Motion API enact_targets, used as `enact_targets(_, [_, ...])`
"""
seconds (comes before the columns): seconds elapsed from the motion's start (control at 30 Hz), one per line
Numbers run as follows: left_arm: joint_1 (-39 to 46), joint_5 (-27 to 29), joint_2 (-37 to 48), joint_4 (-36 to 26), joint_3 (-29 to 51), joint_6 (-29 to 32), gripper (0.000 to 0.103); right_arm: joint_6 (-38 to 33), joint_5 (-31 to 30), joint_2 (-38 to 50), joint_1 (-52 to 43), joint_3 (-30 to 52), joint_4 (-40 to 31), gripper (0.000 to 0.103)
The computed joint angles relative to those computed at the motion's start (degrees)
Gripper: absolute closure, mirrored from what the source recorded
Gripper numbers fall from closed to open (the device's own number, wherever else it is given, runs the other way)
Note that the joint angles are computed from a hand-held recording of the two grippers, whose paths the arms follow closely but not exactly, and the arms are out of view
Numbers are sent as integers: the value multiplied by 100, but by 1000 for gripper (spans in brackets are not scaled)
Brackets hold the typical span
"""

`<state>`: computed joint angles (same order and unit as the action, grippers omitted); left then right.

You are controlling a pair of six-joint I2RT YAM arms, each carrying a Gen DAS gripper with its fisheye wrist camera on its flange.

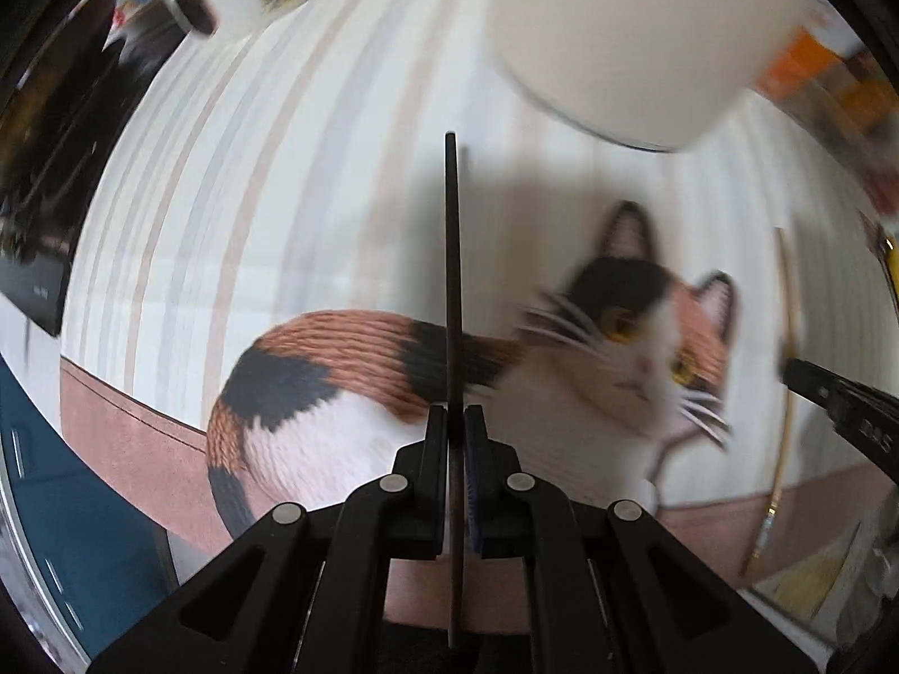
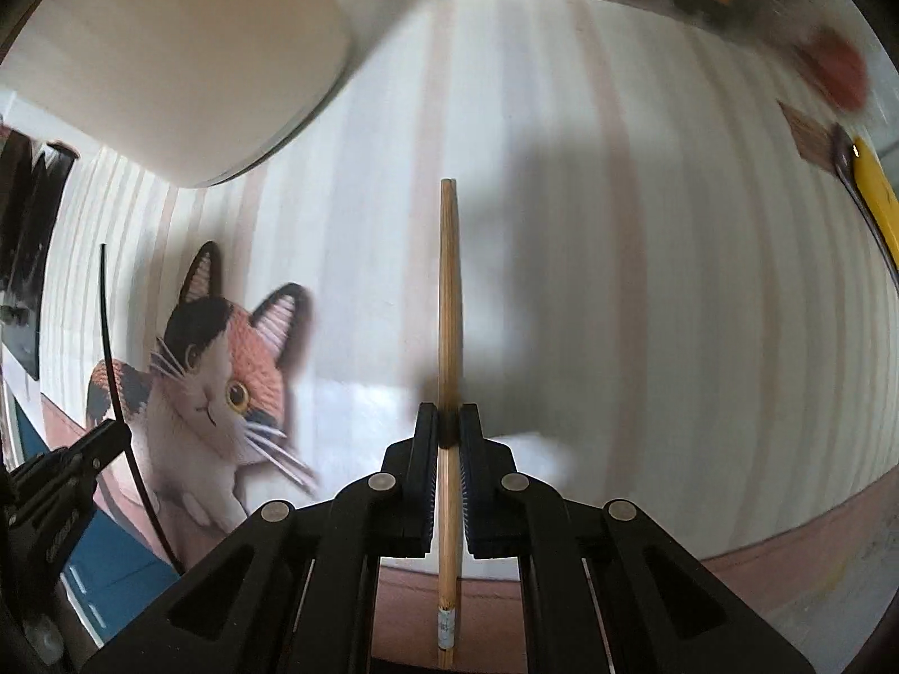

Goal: Organize utensils
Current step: 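Grasp the last dark chopstick with the left tool while the right tool grasps the last light chopstick, then lift both chopsticks and carry them toward the beige holder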

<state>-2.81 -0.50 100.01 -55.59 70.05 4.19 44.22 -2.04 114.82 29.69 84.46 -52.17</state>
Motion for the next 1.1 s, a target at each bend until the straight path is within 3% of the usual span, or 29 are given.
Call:
enact_targets(0.13, [348,129,506,6,441,27,97,-24,62,373,111,540,-365,95])
enact_targets(0.23, [555,211,1263,-428,1510,122,95,-26,23,568,77,810,-554,95])
enact_targets(0.33, [600,116,1635,-651,2038,314,94,52,-60,587,14,800,-566,95])
enact_targets(0.47, [285,29,2149,-875,2809,119,92,21,-50,312,-37,401,-526,95])
enact_targets(0.57, [178,-24,2652,-1105,3544,92,92,16,-4,466,20,608,-625,95])
enact_targets(0.7, [-8,7,2642,-1055,3560,-79,96,26,99,1235,99,1680,-1008,95])
enact_targets(0.77, [-44,-9,2649,-1109,3646,-48,97,72,170,1351,154,1856,-1095,95])
enact_targets(0.87, [-178,-60,2446,-834,3160,-67,98,185,238,1595,302,2266,-1301,95])
enact_targets(1.1, [-559,-137,2651,-690,3239,-321,98,88,176,1900,336,2608,-1422,95])
